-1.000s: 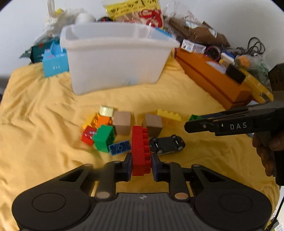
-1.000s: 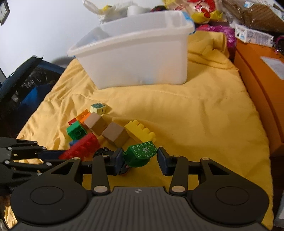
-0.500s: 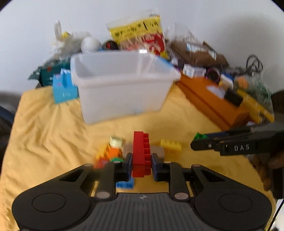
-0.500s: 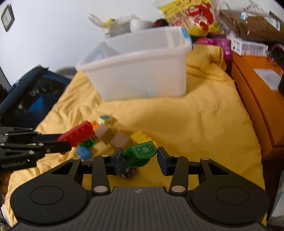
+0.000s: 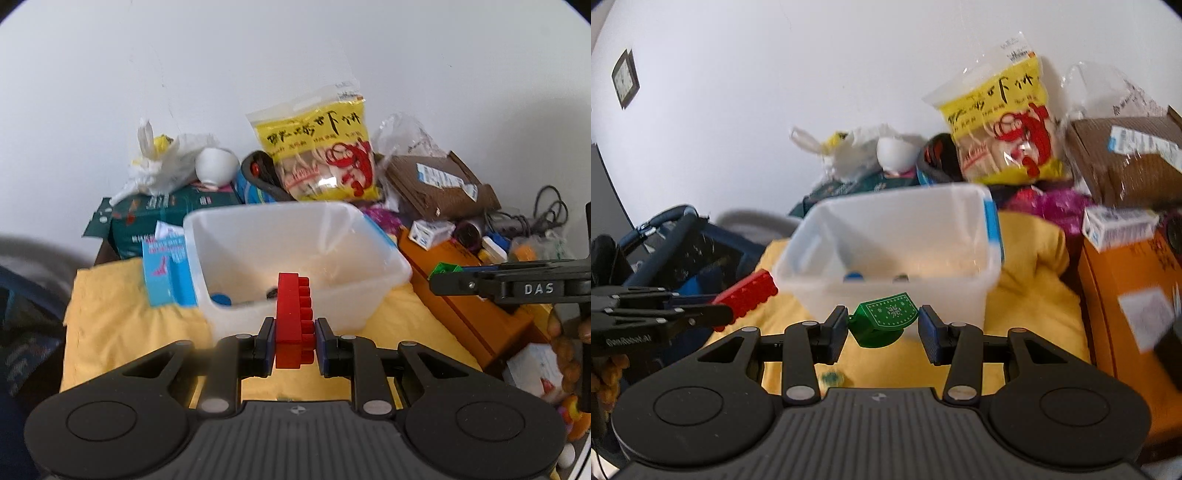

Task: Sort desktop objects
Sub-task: 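Carry the green block and red brick over the white bin and release both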

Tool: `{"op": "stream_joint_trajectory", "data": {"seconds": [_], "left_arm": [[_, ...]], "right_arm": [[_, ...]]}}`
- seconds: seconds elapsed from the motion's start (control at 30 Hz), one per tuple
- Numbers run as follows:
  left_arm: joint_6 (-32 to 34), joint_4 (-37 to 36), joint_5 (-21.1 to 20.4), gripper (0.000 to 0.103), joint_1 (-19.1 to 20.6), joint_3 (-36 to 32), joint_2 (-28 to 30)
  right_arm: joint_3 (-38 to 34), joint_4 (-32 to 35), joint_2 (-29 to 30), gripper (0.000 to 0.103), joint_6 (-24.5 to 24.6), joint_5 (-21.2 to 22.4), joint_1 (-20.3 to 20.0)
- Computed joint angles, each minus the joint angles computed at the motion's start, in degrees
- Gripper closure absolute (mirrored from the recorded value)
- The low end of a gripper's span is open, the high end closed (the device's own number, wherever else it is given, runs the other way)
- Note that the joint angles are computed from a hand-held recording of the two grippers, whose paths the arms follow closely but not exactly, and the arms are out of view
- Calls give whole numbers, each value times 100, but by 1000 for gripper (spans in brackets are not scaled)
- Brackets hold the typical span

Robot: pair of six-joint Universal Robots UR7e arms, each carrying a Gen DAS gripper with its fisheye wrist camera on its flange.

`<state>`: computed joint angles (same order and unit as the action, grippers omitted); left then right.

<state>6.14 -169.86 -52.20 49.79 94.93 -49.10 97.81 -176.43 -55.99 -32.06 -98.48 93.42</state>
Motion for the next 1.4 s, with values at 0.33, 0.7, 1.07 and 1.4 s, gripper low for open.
{"op": "stream_joint_trajectory", "data": {"seconds": [0.33, 0.7, 1.07, 1.4], "left_arm": [[-268, 1169, -233, 78, 282, -1377, 483], [-365, 2297, -283, 78, 431, -2550, 949], [-695, 2579, 162, 55, 489, -3147, 1364], [342, 799, -301, 55, 344, -694, 373]], "right_arm": [[-1306, 830, 560, 57, -185, -391, 313], [-2680, 1927, 1259, 57, 240, -976, 402], [-3248, 2161, 1708, 37, 369, -1337, 421], [-1533, 1019, 865, 37, 1, -704, 216]]}}
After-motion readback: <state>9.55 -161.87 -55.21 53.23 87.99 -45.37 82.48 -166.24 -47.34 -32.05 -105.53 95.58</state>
